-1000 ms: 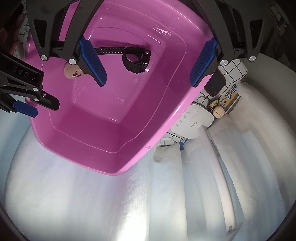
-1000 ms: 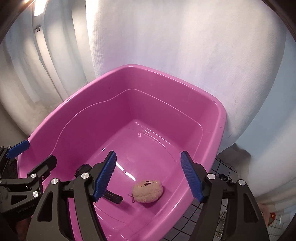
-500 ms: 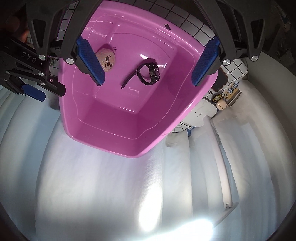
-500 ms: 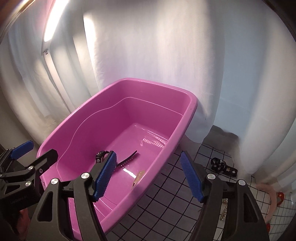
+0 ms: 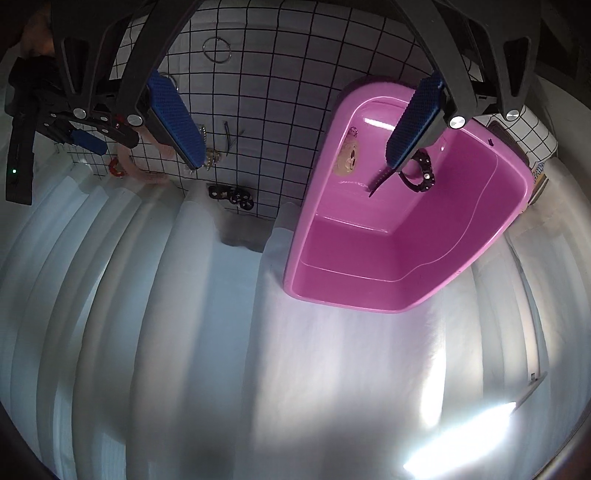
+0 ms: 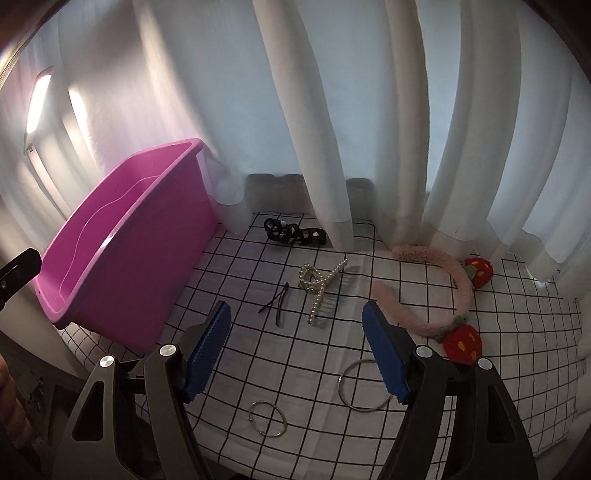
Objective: Organize jewelry
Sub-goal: 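Move both tools back over the table toward the silver bangles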
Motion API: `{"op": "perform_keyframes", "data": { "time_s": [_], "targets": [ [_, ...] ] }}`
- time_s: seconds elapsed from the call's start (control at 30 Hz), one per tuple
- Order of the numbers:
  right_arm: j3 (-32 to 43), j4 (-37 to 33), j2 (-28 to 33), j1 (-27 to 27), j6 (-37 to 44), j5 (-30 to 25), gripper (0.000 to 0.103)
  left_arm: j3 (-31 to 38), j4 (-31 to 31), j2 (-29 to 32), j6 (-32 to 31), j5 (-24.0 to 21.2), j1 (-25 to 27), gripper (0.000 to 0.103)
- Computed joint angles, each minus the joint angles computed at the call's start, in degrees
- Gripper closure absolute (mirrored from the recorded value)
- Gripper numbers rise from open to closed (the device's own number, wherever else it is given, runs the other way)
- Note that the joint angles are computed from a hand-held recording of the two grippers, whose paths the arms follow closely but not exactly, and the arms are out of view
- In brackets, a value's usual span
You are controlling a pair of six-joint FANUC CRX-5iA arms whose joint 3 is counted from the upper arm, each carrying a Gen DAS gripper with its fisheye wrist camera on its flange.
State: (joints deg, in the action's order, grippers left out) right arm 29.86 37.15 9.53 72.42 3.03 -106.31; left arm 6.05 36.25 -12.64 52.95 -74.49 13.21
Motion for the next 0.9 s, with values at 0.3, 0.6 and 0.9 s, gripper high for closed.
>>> {"op": "perform_keyframes", "data": {
  "time_s": [0.3,0.6,0.9],
  "targets": [
    [-15.74,-6.3,-11.86,7.21,-16.89,-3.97,0.032,-5.02,-7.75,-2.2,3.29,-2.94,-9.59,0.007],
    [-25.9,-11.43,-17.22,6.73,-15.7,4.49,0.031,-11.87,-16.15,-4.23,9.09,-1.83,-15.17,0.007],
    [-31.01,-13.59,-18.71,3.21,-7.87,12.42,0.032,-17.11,-20.46,-6.45,14.98,-0.67,-17.81,0.007]
  ]
}}
